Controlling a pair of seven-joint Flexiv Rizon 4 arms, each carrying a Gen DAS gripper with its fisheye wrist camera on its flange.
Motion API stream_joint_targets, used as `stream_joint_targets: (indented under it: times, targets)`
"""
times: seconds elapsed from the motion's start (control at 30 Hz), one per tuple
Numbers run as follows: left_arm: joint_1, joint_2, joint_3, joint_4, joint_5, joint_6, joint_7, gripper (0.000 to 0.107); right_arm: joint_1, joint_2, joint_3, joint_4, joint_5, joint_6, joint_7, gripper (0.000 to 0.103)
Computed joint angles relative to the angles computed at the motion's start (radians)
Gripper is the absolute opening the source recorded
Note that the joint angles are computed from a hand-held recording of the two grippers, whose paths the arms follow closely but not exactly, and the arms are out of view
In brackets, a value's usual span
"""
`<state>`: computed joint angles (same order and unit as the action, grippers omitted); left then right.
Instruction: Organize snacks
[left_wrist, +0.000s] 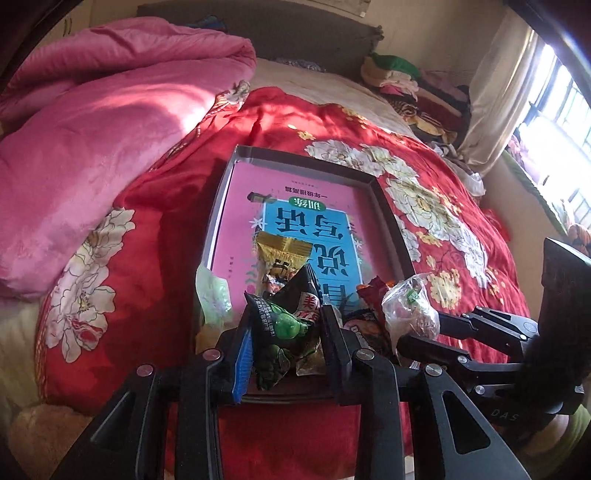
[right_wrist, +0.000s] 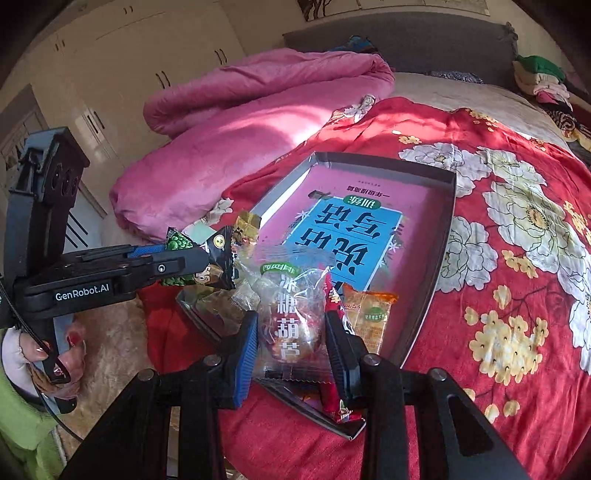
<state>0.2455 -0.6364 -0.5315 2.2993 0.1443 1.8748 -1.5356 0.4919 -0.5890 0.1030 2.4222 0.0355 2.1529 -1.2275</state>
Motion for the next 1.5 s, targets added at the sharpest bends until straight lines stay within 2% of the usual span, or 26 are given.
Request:
stream_joint_targets:
  times: [0.1,0.17,0.23,0.3,0.33,0.37,0.47,0.57,0.63,0.7,0.8,0.9,0.93,1.0,1.17,1.5]
  targets:
    - [-0.001,0.004,0.004,0.002,0.0,0.007,-0.005,0.039,-0.005,-0.012,0.002,-0.003,0.005,-0.002,0.009,0.038]
    - [0.015,0.004,-0.015,0.009,0.005,0.01,-0.014,0.047,-0.021,-0.016,0.012,-0.001,-0.001,0.011,0.02,0.038]
    - [0.029,0.01,-0.033,0.019,0.009,0.013,-0.026,0.06,-0.012,-0.012,0.004,0.004,0.013,0.024,0.021,0.041]
    - [0.042,0.019,-0.051,0.037,0.023,0.045,-0.046,0.064,-0.001,-0.001,-0.003,0.013,0.031,0.039,0.018,0.048]
    - [0.02,0.037,-0.033,0.046,0.022,0.062,-0.06,0.072,0.008,0.007,-0.007,0.022,0.046,0.053,0.014,0.048]
    - [-0.012,0.057,-0.007,0.053,0.019,0.08,-0.073,0.076,0.015,0.017,-0.01,0.029,0.061,0.064,0.012,0.049]
    - [-0.121,0.131,0.08,0.079,-0.003,0.089,-0.112,0.077,0.09,0.067,-0.047,0.066,0.158,0.079,-0.013,0.059]
    - [-0.226,0.181,0.161,0.11,-0.027,0.083,-0.139,0.078,0.248,0.13,-0.132,0.109,0.324,0.067,-0.101,0.068]
    - [-0.23,0.193,0.156,0.135,-0.02,0.069,-0.162,0.078,0.33,0.169,-0.172,0.135,0.417,0.046,-0.148,0.07]
    - [-0.191,0.189,0.112,0.163,0.007,0.062,-0.189,0.078,0.384,0.197,-0.185,0.159,0.49,0.047,-0.172,0.074]
    - [-0.245,0.195,0.155,0.184,-0.004,0.047,-0.197,0.078,0.461,0.235,-0.208,0.184,0.58,0.025,-0.204,0.08]
    - [-0.3,0.203,0.207,0.186,-0.03,0.05,-0.203,0.079,0.588,0.248,-0.275,0.195,0.669,-0.008,-0.25,0.081]
    - [-0.315,0.205,0.223,0.185,-0.038,0.051,-0.203,0.079,0.606,0.244,-0.28,0.198,0.68,-0.013,-0.246,0.081]
    - [-0.321,0.205,0.229,0.186,-0.041,0.051,-0.207,0.079,0.584,0.231,-0.246,0.204,0.668,-0.001,-0.217,0.084]
    - [-0.369,0.215,0.267,0.182,-0.058,0.041,-0.185,0.079,0.589,0.215,-0.259,0.204,0.674,0.016,-0.189,0.09]
    - [-0.393,0.221,0.285,0.18,-0.078,0.032,-0.169,0.079,0.614,0.216,-0.278,0.203,0.674,0.018,-0.202,0.092]
